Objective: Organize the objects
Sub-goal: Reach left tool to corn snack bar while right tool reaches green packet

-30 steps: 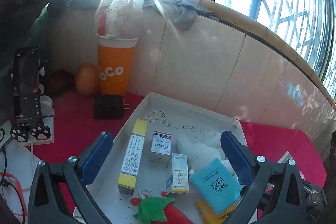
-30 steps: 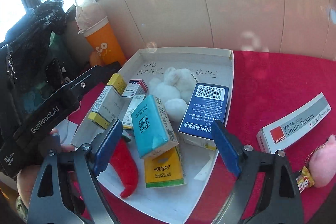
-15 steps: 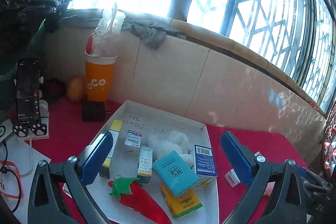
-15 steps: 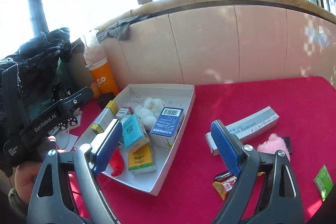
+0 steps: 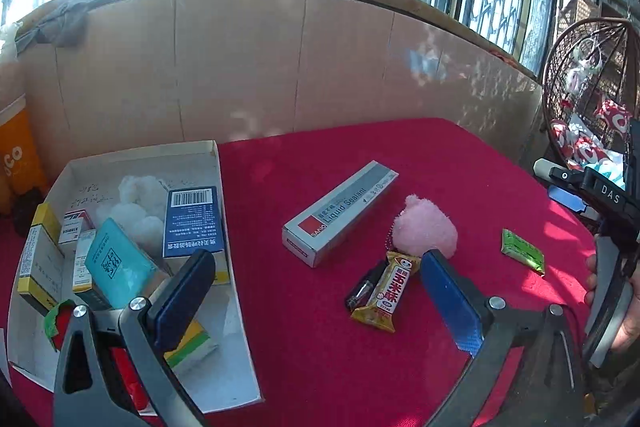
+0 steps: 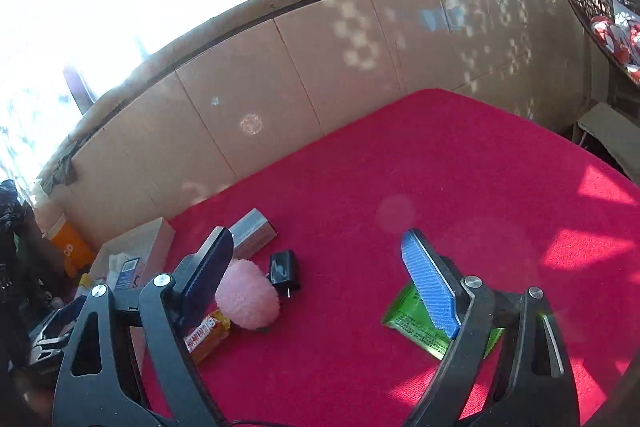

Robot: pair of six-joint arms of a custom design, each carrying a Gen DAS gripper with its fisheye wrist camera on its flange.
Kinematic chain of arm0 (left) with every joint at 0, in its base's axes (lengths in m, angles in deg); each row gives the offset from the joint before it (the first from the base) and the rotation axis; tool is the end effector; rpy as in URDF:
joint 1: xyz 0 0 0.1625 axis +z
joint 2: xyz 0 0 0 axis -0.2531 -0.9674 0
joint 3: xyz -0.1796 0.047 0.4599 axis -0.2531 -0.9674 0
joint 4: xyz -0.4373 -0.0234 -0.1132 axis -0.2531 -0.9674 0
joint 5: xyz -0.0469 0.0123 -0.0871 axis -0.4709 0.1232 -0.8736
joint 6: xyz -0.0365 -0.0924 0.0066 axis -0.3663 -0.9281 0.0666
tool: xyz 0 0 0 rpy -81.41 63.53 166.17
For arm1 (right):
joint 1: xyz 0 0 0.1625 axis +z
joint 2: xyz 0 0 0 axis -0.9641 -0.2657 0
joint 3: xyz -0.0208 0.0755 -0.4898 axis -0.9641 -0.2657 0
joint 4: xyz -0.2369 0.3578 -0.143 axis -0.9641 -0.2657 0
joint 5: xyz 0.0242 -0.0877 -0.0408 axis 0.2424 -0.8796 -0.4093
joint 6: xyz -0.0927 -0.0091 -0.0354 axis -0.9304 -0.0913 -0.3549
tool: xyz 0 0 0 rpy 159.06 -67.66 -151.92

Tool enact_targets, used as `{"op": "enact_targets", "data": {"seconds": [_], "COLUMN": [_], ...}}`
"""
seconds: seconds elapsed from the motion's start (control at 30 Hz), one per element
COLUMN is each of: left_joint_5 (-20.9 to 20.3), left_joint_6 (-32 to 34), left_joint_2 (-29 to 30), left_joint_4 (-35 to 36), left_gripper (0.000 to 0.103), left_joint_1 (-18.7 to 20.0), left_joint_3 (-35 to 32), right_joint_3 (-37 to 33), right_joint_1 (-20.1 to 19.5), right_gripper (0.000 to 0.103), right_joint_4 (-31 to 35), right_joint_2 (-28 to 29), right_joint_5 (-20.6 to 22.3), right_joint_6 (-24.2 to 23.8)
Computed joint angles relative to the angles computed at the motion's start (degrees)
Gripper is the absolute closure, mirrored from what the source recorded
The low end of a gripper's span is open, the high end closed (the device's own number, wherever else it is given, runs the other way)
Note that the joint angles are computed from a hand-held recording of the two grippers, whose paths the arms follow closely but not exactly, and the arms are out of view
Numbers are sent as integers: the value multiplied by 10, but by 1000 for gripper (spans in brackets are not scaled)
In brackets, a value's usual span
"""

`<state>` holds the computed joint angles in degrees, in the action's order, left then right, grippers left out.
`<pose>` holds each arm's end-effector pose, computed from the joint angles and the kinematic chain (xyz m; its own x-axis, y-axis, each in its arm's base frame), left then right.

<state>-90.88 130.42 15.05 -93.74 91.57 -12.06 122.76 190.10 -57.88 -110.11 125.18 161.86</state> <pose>-0.0498 -0.8561 0.3876 -0.5817 0.6982 -0.4173 0.8134 0.5034 -0.2915 0.3944 -0.7136 0.0637 -0.8180 0.4862 0.3074 -0.1592 0.3222 -0.9332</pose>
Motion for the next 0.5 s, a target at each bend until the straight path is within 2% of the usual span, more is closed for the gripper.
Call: {"op": "enact_targets", "data": {"seconds": [0.07, 0.17, 0.33, 0.43, 0.5], "left_joint_5": [12, 50, 85, 85, 77], "left_joint_6": [24, 54, 71, 96, 101], "left_joint_2": [4, 14, 27, 23, 21], "left_joint_4": [11, 1, 1, -12, -2], "left_gripper": [0, 0, 3, 4, 6], "left_joint_1": [-9, -19, -21, -22, -21], "left_joint_3": [17, 43, 59, 74, 75], "right_joint_3": [33, 66, 40, 1, -3], "right_joint_1": [-10, -24, -46, -50, -57], "right_gripper": [16, 16, 16, 16, 16], "right_joint_4": [13, 45, 161, 210, 235], "right_joint_2": [-19, -39, -23, 4, 6], "right_joint_5": [5, -18, -71, -56, -73], "right_joint_6": [39, 77, 74, 65, 87]}}
